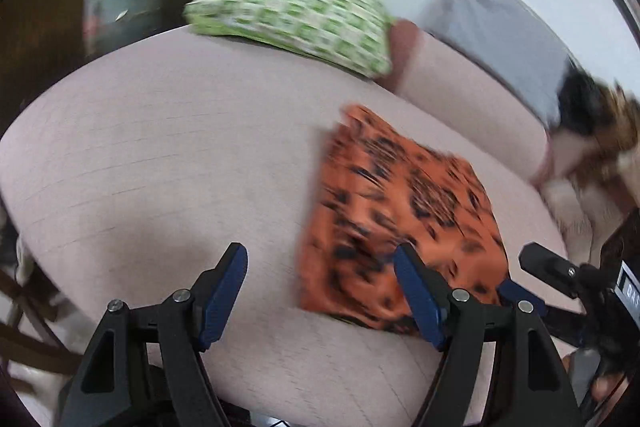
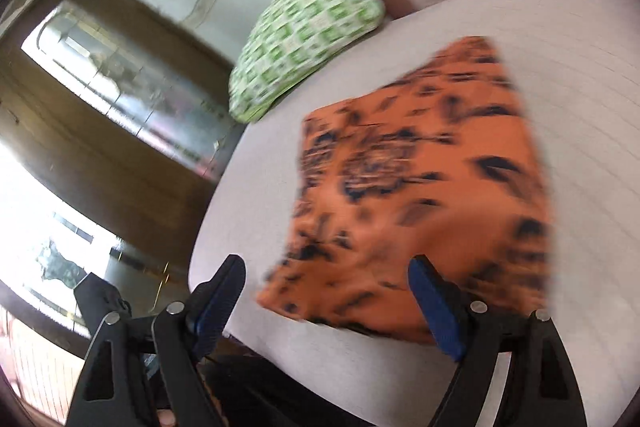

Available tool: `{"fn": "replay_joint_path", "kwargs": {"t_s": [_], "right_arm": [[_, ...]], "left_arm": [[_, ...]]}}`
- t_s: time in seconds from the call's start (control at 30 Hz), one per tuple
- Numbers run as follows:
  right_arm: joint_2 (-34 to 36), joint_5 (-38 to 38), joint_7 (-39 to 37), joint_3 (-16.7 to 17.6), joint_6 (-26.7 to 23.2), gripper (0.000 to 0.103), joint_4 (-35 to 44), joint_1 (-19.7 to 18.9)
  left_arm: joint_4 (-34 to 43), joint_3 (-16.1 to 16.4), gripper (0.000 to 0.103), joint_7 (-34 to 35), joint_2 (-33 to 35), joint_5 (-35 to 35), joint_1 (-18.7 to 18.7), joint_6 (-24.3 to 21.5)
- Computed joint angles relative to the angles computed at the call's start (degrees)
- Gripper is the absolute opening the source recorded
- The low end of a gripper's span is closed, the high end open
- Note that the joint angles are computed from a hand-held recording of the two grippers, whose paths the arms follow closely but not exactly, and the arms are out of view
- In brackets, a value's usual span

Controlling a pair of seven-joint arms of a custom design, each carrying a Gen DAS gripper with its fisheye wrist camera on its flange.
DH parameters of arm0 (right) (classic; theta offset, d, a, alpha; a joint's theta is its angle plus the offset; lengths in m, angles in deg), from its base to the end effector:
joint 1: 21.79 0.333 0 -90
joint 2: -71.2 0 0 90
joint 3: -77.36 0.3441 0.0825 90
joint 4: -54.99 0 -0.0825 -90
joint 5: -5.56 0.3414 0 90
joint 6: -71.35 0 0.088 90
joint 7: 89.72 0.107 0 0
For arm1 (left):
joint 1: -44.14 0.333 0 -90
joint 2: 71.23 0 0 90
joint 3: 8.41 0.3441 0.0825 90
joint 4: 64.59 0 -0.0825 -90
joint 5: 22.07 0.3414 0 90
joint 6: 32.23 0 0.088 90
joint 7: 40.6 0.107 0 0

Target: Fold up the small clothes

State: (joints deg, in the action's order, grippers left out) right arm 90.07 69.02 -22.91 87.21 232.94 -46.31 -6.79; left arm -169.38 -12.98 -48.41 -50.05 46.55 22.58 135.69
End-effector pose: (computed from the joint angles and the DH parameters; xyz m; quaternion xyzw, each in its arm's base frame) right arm 0.6125 0.2188 0.4861 -0.5815 0.6718 0.0494 0.4562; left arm 0.5508 -0.3290 0.4391 -0.6926 0.5836 -0.3757 0.1963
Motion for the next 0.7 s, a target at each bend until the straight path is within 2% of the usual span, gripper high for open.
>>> {"fn": "replay_joint_path", "kwargs": {"t_s": [0.07, 0.1, 0.13, 0.17, 0.2, 0.23, 0.33, 0.37, 0.4, 0.43, 0.5, 0.57, 0.67, 0.7], "right_arm": [[-1.2, 2.04, 0.14, 0.16, 0.77, 0.086, -1.93, -0.4], [-2.12, 6.22, -2.57, 1.02, 0.49, 0.086, -3.48, -1.91], [-3.18, 8.41, -4.05, 1.5, 0.38, 0.086, -4.76, -2.59], [-3.74, 11.63, -5.7, 0.0, -0.88, 0.086, -5.23, -1.94], [-2.65, 10.83, -5.88, 0.49, -0.59, 0.086, -3.71, -2.31], [-2.57, 11.03, -6.11, 0.19, -0.93, 0.086, -3.52, -2.16], [-2.65, 10.72, -6.6, -0.32, -1.6, 0.086, -3.05, -1.92], [-2.51, 11.04, -7.16, -0.28, -1.48, 0.086, -2.7, -1.74], [-2.1, 10.98, -7.62, -0.4, -1.79, 0.086, -2.37, -1.67], [-1.86, 10.35, -6.92, -0.61, -2.64, 0.086, -2.3, -1.78], [-1.58, 11.18, -6.24, -0.88, -5.85, 0.086, -2.26, -2.71], [-2.42, 12.58, -8.04, -1.03, -5.92, 0.086, -2.88, -2.98], [-3.7, 15.62, -10.08, -1.49, -5.45, 0.086, -3.6, -3.84], [-4.19, 17.85, -11.48, -1.85, -5.17, 0.086, -4.13, -4.32]], "left_arm": [[1.62, -3.19, 0.076, 8.36, 1.66, -7.04, 1.52, -2.15], [2.26, -4.45, 0.075, 12.17, 2.42, -10.77, 2.26, -2.88], [2.75, -5.51, 0.064, 15.46, 3.16, -14.19, 3.05, -2.92], [3.35, -7.32, 0.055, 20.07, 3.95, -18.38, 4.39, -3.51], [4.21, -8.91, 0.027, 24.16, 4.7, -22.05, 5.44, -4.69], [4.62, -9.54, 0.014, 26.39, 5.02, -24.53, 5.87, -5.31], [4.11, -3.89, 0.013, 21.72, 3.52, -21.92, 1.39, -4.99], [4.21, -3.71, 0.013, 21.41, 4.28, -23.44, 1.46, -5.74], [4.65, -5.52, 0.014, 23.91, 5.59, -27.14, 3.01, -7.0], [4.05, -6.69, 0.016, 25.52, 6.89, -30.9, 4.51, -6.07], [3.27, -5.01, 0.016, 24.54, 5.78, -30.11, 3.29, -4.75], [4.0, -2.72, 0.02, 23.04, 4.77, -27.55, 0.74, -6.72], [3.66, -1.98, 0.021, 21.21, 3.0, -25.45, -0.41, -7.9], [3.94, -0.62, 0.022, 19.16, 1.99, -22.49, -2.12, -9.27]]}}
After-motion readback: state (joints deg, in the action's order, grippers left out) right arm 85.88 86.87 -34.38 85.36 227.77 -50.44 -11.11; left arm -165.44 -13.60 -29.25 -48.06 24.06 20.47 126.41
